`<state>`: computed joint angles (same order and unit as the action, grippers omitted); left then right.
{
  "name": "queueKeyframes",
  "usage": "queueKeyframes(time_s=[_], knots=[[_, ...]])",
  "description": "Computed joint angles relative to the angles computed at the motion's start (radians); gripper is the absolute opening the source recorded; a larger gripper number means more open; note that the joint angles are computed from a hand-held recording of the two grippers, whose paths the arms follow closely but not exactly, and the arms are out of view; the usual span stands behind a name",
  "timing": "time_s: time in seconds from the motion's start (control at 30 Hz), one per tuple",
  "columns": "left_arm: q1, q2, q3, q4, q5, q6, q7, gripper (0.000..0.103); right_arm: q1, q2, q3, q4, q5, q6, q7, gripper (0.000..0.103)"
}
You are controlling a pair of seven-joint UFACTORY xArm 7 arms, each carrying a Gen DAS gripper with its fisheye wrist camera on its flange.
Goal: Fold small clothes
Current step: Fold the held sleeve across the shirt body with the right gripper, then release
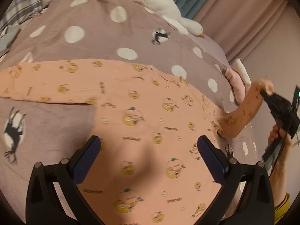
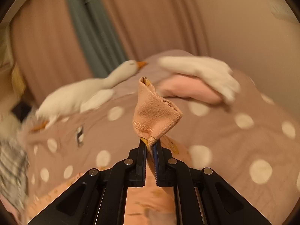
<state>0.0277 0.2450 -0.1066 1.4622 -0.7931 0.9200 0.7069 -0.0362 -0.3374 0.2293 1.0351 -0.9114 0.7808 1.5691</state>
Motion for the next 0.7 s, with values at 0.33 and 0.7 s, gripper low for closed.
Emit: queueKeyframes(time_s=[0.33, 0.7], knots=[[0.091, 0.084, 0.032, 0.079, 0.014, 0.019, -0.037, 0.103, 0.268, 0.644, 0.101, 0.599, -0.180, 0.381, -0.282, 0.008], [0.146, 0.151, 0.020, 0.130, 0.057, 0.025, -0.103, 0.103, 0.418, 0.960, 0.035, 0.908, -0.044, 0.426, -0.593, 0.008]])
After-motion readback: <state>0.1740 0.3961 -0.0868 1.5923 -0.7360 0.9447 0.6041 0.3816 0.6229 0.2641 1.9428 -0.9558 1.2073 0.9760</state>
